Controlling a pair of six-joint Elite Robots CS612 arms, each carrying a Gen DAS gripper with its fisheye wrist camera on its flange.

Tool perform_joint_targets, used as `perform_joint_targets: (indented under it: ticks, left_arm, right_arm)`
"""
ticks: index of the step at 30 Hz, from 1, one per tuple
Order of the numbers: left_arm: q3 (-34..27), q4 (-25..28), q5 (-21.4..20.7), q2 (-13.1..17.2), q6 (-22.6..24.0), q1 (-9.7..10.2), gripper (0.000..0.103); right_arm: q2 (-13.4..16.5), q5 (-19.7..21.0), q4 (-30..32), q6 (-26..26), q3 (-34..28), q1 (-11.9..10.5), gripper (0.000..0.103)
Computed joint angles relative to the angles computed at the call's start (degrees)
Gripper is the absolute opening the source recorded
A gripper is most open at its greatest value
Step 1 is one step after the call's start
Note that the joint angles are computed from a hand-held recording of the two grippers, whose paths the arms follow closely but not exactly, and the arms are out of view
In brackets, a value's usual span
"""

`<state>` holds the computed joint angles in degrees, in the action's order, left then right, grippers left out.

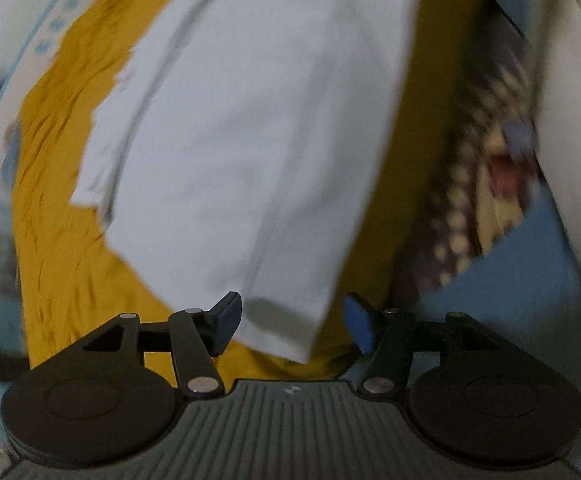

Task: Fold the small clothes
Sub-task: 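Move both grippers to the sweatshirt hem, then grasp the hem with both grippers and lift it toward the collar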

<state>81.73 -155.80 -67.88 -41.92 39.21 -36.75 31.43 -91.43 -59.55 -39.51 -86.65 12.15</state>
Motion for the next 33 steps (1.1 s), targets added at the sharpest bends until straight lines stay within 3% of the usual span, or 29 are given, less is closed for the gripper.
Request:
perform_joint_targets:
  ticks: [3,5,10,13,15,17,18,20,21,23,27,30,33]
  left_arm:
    - [1.5,-4.3,3.2,1.2,9.3,-0.67,0.078]
    - [1.7,-6.2,4.3,1.9,12.1,-0.88,0.079]
    - [0.6,-5.7,4.3,2.7,9.3,-0.7,0.079]
    - [0.4,-6.0,5.4,3.1,8.8,-0.96,0.077]
    - [0.6,-7.2,6.8,3.1,8.4,-1.29,0.069]
    - [1.4,-9.2,8.6,2.9,9.0,-1.63,0.044]
    - [1.5,-9.4,8.7,2.8,8.8,-1.63,0.043]
    - [1.8,-7.9,7.4,2.0,6.6,-1.43,0.028]
    - [1.8,-7.3,6.8,1.7,5.8,-1.34,0.024]
    - [2.6,-7.5,7.0,0.9,3.7,-1.53,0.007]
    - [3.0,-7.9,5.8,-0.6,-2.5,-1.15,0.006]
    - [2.8,-8.3,4.6,-1.8,-8.1,-0.75,0.006]
    - [2.1,-10.5,5.0,-2.2,-10.7,-0.63,0.005]
  right_arm:
    - [1.1,-2.1,-0.5,-4.8,-0.8,0.3,0.059]
    - [1.9,-3.1,-1.1,-6.4,-1.1,0.5,0.064]
    - [3.4,-6.0,-2.2,-12.9,-1.3,1.5,0.069]
    - [4.1,-6.5,-4.2,-14.1,-1.3,1.5,0.064]
    - [4.1,-6.2,-4.9,-12.5,-1.1,1.4,0.057]
    - [3.9,-5.4,-4.5,-11.4,-1.5,1.1,0.039]
    - [3.8,-4.8,-4.2,-10.7,-1.7,0.9,0.034]
    - [3.5,-3.6,-3.2,-9.5,-2.1,0.6,0.01]
    - [3.5,-3.2,-3.2,-9.0,-2.4,0.5,0.006]
    - [3.6,-2.5,-3.1,-8.0,-3.3,0.4,0.0]
    - [3.4,-1.6,-2.8,-4.3,-4.7,0.1,0.0]
    - [3.5,-1.6,-5.8,-1.5,-5.9,0.0,0.0]
    - [3.3,-1.2,-10.6,2.4,-6.5,-0.1,0.0]
